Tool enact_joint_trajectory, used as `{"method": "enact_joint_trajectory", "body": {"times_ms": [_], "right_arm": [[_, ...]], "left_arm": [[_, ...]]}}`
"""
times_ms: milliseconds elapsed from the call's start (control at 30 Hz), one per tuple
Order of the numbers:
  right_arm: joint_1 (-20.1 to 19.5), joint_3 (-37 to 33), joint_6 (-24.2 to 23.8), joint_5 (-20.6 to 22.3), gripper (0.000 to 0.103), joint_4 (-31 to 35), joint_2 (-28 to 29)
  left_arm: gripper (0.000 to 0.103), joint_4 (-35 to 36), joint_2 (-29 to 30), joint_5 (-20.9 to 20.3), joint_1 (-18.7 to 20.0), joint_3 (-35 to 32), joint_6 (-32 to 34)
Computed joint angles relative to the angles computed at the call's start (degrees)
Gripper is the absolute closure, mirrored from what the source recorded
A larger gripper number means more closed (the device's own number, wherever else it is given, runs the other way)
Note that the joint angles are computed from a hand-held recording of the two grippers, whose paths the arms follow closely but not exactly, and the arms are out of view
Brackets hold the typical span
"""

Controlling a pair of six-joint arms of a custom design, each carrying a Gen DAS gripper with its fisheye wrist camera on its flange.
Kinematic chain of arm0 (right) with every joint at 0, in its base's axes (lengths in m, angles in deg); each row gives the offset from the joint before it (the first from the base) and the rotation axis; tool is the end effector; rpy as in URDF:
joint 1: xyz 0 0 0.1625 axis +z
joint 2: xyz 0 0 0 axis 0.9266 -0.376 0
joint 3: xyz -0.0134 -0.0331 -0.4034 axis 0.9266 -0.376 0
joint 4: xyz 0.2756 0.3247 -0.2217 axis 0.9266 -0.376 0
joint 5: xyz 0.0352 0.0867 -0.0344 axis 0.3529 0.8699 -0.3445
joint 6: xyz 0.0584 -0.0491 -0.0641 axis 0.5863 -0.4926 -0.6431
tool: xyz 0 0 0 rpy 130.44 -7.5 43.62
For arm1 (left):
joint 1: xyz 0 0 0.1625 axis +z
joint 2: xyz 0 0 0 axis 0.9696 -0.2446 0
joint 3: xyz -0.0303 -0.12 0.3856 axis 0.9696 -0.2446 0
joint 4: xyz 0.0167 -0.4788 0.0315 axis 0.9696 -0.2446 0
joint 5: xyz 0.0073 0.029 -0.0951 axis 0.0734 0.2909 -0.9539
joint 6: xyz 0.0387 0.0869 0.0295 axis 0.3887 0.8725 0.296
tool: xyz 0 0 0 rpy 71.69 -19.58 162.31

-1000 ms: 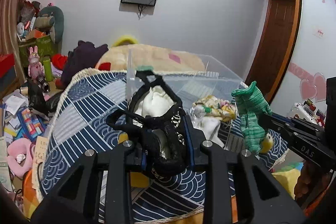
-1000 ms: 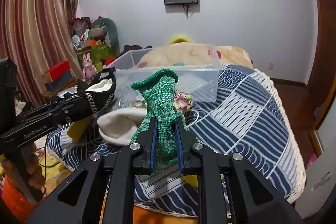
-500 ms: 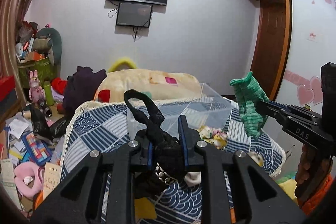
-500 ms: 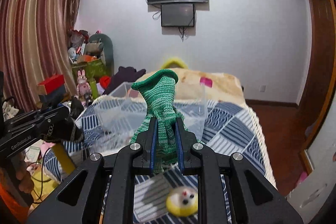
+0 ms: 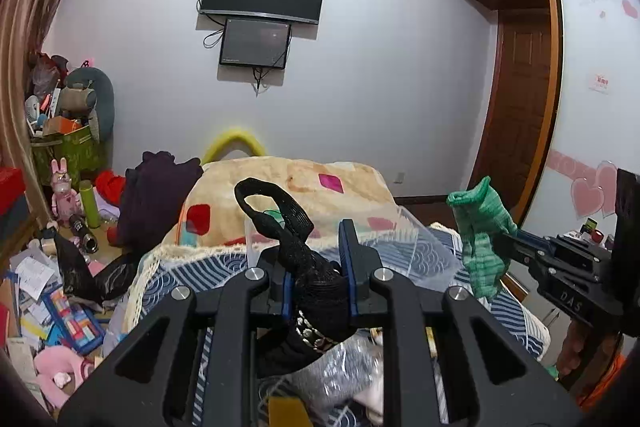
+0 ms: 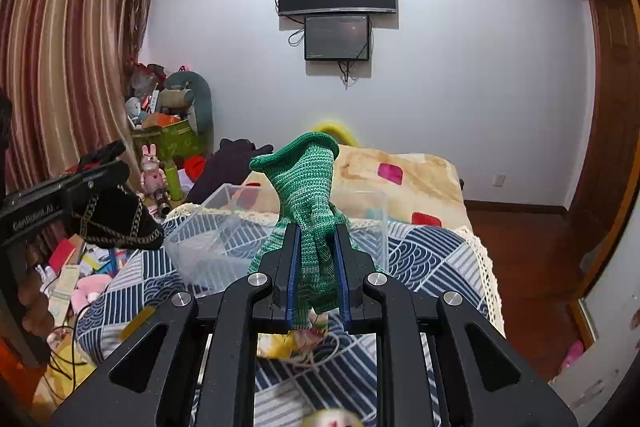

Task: Organize soft objects
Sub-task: 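Lift the bag with the left tool while the right tool carries the glove toward the clear box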

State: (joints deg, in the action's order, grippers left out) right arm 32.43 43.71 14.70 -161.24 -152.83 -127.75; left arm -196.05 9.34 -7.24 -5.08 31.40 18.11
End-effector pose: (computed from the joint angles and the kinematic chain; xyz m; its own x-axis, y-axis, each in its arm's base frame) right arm 0.1900 -0.5587 0.0897 -0.7163 0.0891 0.6921 -0.6264 0.3548 -0.6940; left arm -0.0995 -0.7010 0.2536 -0.6446 0.6156 -0.4534 0.7356 0.3378 -0.5872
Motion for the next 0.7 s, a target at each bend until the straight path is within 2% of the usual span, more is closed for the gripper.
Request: {"method": "enact_joint_trajectory", "body": {"times_ms": [100,367,633,700], "right_arm": [[-0.01,-1.21,-0.12,-0.32,0.088,0.95,0.13],[-0.58,-5.15,0.32,-2.15,0.088,5.09,1.06],[-2.27,-8.03,2.82,-3.7,0.088,14.11,1.13],[-2.55,-8.48,3.46,-4.37,0.088,16.26,1.06]], "left_arm": [[0.083,0.04,2.06,1.24,-0.7,-2.37,0.53],[0.083,-1.66,6.66,-0.11,-1.12,-5.97,2.08],[0.083,-2.87,11.93,6.63,-2.29,-7.38,8.21],[0.083,-1.71,12.91,9.55,-2.65,-7.93,8.61]]}}
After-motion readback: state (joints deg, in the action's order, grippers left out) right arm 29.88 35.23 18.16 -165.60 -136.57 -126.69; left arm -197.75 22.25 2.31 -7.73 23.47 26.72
